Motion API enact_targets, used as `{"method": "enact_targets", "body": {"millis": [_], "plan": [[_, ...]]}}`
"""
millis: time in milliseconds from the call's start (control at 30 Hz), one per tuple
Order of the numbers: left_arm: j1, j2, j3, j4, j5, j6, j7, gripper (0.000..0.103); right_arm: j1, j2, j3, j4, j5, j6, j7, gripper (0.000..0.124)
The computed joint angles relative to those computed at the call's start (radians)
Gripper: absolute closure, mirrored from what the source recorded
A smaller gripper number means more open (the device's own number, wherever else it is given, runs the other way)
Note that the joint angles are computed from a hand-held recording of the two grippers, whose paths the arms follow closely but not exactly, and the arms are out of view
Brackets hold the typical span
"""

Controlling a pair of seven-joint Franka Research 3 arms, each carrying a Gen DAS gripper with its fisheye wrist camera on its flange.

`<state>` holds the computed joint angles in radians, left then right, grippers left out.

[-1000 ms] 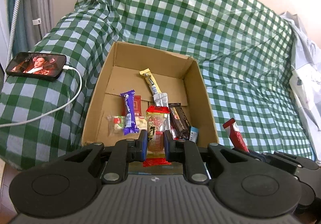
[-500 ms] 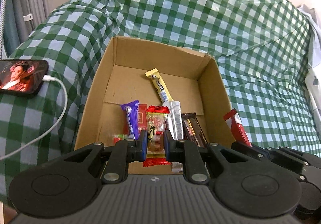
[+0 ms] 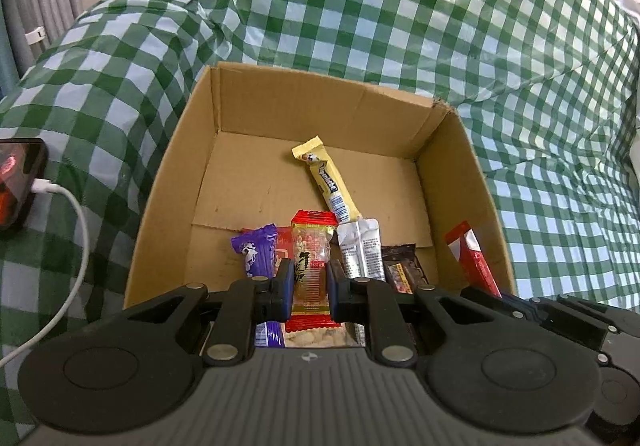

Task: Organize snacks
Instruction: 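Open both tools to drop the candy and red stick packet into the box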

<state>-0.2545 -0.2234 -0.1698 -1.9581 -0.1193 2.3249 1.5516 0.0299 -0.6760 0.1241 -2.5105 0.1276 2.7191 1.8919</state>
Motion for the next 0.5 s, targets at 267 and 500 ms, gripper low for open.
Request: {"method": "enact_targets", "body": {"millis": [267,500], "plan": [[0.029,0.007,-0.044,-0.013,0.181,0.051,-0.127,0.001,-0.033,0.051,0.022,0.024,-0.011,0.001,0.053,0.073],[0.004,-0.096,-0.013,-0.067,0.144,-0.023,-0.086,0.0,-0.027,-0.053,0.037,-0.016,-0.037,-0.023,0.088,0.03]]}}
